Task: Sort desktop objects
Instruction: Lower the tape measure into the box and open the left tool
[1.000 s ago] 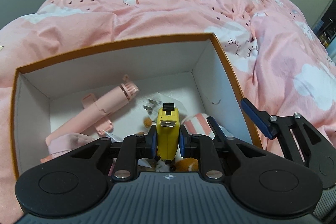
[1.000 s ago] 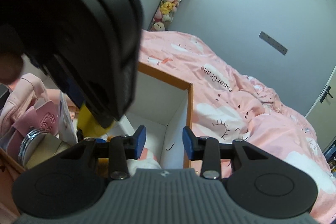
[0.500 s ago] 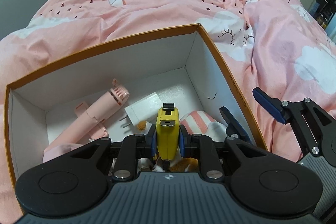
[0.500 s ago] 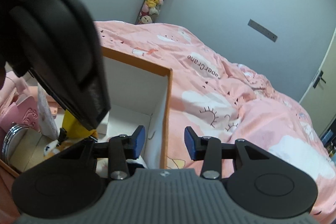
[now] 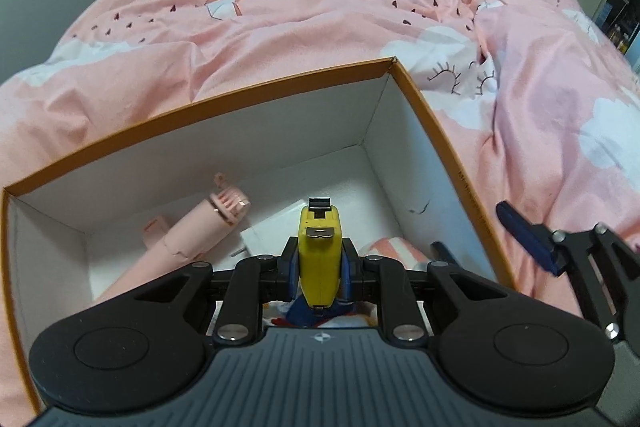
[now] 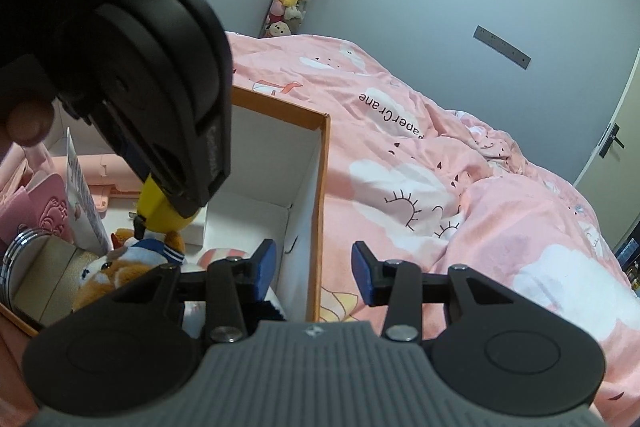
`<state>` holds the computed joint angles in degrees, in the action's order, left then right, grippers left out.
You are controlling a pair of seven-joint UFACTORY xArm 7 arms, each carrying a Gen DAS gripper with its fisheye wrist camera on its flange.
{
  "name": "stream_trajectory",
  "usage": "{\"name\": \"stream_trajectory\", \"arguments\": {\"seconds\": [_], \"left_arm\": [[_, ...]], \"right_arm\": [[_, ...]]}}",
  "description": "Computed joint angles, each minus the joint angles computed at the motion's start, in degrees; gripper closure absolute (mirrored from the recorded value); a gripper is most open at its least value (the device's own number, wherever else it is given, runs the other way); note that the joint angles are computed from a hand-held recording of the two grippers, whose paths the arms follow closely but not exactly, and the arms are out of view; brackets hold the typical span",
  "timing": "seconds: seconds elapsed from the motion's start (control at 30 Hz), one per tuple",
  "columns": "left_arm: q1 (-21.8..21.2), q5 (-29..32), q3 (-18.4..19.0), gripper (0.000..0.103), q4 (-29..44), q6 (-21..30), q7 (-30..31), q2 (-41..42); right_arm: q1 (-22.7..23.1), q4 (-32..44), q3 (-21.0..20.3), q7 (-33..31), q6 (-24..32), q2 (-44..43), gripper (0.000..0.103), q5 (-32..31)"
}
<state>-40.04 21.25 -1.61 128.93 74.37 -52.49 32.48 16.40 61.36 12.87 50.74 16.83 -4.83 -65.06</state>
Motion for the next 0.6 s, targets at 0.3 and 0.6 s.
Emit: {"name": "stream_trajectory", "arguments": {"seconds": [0.3,0.6], "left_arm": [[1.4,-3.4,-0.5,0.081,4.4,-2.3,1.7,3.5],[2.3,-6.2,0.5,0.081,7.6,-0.9,3.4,6.6]], "right_arm": [[0.5,0.9,-0.5,-2.3,-0.3,1.0,0.059,1.7],[1.3,3.5,-2.1,-8.3,-0.5,4.2,0.059,7.7]]}}
